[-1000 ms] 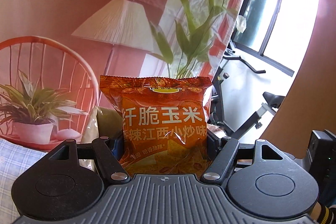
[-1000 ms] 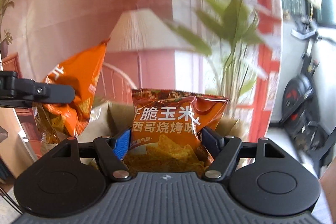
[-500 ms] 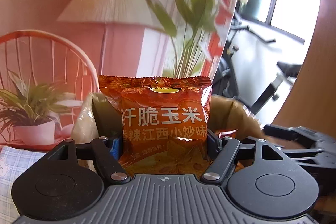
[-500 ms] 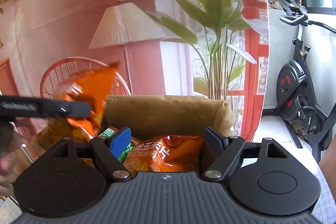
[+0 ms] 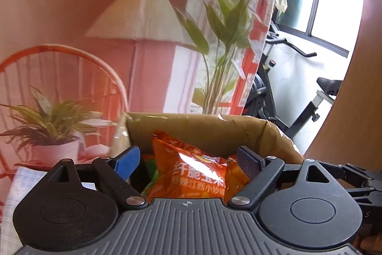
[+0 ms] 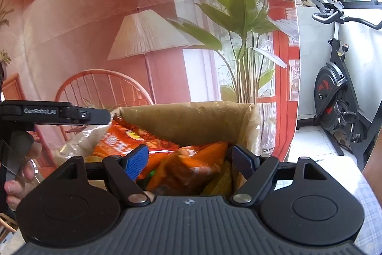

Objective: Organize snacks
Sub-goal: 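Withdraw both tools from the box back down to the snacks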

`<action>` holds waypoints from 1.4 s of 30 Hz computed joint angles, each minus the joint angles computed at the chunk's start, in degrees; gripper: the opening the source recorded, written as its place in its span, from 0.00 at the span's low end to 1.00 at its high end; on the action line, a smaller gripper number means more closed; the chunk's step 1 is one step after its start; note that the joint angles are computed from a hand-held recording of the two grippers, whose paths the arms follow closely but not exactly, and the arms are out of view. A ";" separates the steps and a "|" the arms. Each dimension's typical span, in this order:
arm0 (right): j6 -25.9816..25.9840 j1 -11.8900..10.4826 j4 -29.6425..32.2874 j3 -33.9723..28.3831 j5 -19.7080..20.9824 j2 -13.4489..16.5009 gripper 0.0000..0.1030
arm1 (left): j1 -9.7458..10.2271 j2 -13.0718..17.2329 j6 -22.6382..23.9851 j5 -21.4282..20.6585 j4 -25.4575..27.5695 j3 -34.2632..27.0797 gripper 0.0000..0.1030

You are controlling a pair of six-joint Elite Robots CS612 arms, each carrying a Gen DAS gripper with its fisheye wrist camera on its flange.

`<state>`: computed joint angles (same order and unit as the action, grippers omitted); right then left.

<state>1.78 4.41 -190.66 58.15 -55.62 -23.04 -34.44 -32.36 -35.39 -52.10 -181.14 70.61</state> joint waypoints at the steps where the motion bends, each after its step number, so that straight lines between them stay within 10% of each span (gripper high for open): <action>1: 0.32 -0.02 -0.58 0.76 0.16 -0.32 0.78 | -0.31 -0.68 -0.40 0.88 -0.28 1.06 0.87; 19: -0.21 -1.43 -7.91 16.20 3.43 -5.89 0.78 | -8.18 -8.52 -8.89 15.13 -1.69 17.60 0.90; 22: -1.66 -1.48 -7.65 18.35 3.82 -6.31 0.78 | -9.61 -8.50 -15.97 16.92 3.09 19.19 0.91; 30: -5.27 -1.43 -2.81 23.19 4.40 -7.00 0.78 | -11.70 -6.35 -26.67 10.43 10.18 20.89 0.90; 42: -10.20 -1.50 1.42 25.66 4.11 -7.41 0.77 | -10.78 -4.55 -29.51 -3.41 14.40 19.03 0.90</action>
